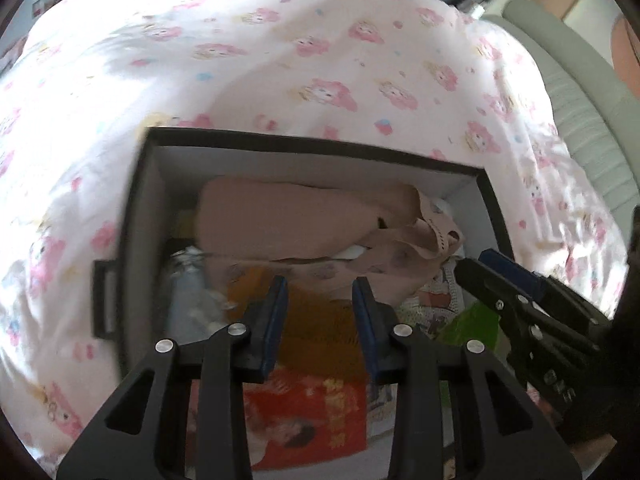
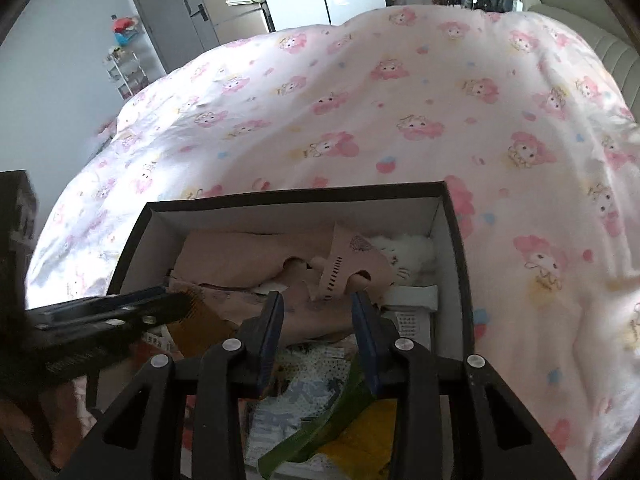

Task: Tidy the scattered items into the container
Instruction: 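Lower the comb into the box and open the left gripper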

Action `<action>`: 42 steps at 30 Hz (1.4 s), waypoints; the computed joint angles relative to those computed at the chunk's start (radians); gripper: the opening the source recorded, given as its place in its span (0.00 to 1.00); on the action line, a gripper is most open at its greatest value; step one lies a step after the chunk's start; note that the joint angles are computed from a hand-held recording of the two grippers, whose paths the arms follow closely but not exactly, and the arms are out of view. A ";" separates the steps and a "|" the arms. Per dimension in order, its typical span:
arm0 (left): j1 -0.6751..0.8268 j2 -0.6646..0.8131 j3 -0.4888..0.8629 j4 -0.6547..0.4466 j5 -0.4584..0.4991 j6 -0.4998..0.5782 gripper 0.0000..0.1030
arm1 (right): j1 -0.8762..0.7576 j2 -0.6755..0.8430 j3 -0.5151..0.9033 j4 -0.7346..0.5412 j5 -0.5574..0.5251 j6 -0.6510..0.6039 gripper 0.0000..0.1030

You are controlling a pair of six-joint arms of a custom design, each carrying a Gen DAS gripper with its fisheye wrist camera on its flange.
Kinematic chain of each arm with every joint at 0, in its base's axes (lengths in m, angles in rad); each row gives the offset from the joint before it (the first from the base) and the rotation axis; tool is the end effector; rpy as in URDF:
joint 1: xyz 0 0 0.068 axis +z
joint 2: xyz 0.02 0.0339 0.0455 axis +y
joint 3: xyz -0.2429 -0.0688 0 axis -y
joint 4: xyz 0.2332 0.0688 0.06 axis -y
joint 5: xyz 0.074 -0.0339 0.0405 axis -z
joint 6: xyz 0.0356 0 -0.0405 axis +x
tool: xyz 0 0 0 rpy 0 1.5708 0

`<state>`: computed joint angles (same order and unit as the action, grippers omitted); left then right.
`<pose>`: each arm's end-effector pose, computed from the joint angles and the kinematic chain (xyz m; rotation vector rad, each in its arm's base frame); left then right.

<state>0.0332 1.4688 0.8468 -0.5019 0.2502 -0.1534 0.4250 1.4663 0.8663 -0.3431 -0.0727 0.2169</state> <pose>0.2668 0.0000 0.1702 -0.1739 2.6825 -0.3740 0.2589 0.1200 0.1843 -0.2943 2.5293 0.3486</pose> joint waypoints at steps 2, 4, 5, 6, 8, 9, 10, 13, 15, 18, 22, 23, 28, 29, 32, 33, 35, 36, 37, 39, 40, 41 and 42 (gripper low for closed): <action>-0.035 0.054 0.023 0.006 -0.035 0.000 0.31 | 0.020 -0.004 -0.001 -0.003 0.002 -0.011 0.31; -0.053 0.100 0.049 -0.020 -0.087 -0.021 0.30 | 0.024 -0.008 -0.005 -0.003 -0.043 -0.016 0.31; -0.049 0.103 0.053 -0.033 -0.096 -0.028 0.28 | 0.018 -0.004 -0.005 0.003 -0.066 -0.016 0.31; -0.046 0.103 0.059 -0.056 -0.110 -0.036 0.28 | 0.014 -0.005 -0.006 0.000 -0.085 -0.011 0.31; -0.032 0.083 0.057 -0.110 -0.139 -0.041 0.28 | 0.018 -0.017 -0.004 -0.019 -0.082 -0.005 0.31; -0.020 0.068 0.044 -0.116 -0.131 -0.040 0.28 | 0.025 -0.021 -0.001 -0.029 -0.075 -0.001 0.31; 0.002 0.045 0.027 -0.126 -0.110 -0.036 0.28 | 0.035 -0.024 0.003 -0.042 -0.069 -0.002 0.31; 0.049 -0.065 -0.036 -0.117 -0.080 -0.029 0.28 | 0.084 -0.036 0.001 -0.065 -0.052 -0.014 0.32; 0.069 -0.102 -0.052 -0.106 -0.036 -0.019 0.28 | 0.110 -0.025 0.002 -0.067 -0.054 -0.025 0.32; 0.107 -0.073 -0.040 -0.114 0.030 0.006 0.28 | 0.131 0.018 0.012 -0.074 -0.063 -0.028 0.32; 0.184 -0.091 -0.084 -0.079 0.183 -0.004 0.26 | 0.151 0.051 0.013 -0.064 -0.079 -0.036 0.32; 0.190 -0.093 -0.086 -0.077 0.210 -0.005 0.26 | 0.155 0.057 0.013 -0.064 -0.083 -0.036 0.32; 0.163 -0.046 -0.081 -0.108 0.148 0.001 0.26 | 0.170 0.123 0.038 -0.074 -0.154 -0.058 0.32; 0.165 -0.037 -0.085 -0.109 0.140 0.000 0.26 | 0.176 0.133 0.043 -0.076 -0.161 -0.059 0.32; 0.182 -0.015 -0.085 -0.090 0.166 0.015 0.26 | 0.202 0.157 0.047 -0.065 -0.127 -0.052 0.32; 0.178 -0.007 -0.080 -0.081 0.163 0.019 0.26 | 0.206 0.157 0.048 -0.063 -0.115 -0.052 0.32; 0.164 -0.018 -0.086 -0.071 0.153 0.016 0.26 | 0.200 0.160 0.047 -0.054 -0.114 -0.045 0.32; 0.170 -0.018 -0.070 -0.088 0.156 0.023 0.26 | 0.191 0.157 0.038 -0.043 -0.117 -0.038 0.32; 0.167 -0.034 -0.067 -0.096 0.160 0.020 0.26 | 0.186 0.147 0.028 -0.036 -0.120 -0.030 0.32; 0.178 -0.115 -0.088 -0.113 0.181 0.031 0.26 | 0.177 0.100 -0.005 -0.030 -0.118 -0.002 0.32; 0.184 -0.174 -0.103 -0.128 0.193 0.037 0.27 | 0.186 0.057 -0.026 -0.039 -0.091 0.009 0.32; 0.191 -0.225 -0.115 -0.146 0.210 0.044 0.28 | 0.199 0.028 -0.034 -0.057 -0.057 0.016 0.32; 0.202 -0.272 -0.122 -0.171 0.229 0.054 0.30 | 0.216 -0.007 -0.044 -0.075 -0.020 0.030 0.32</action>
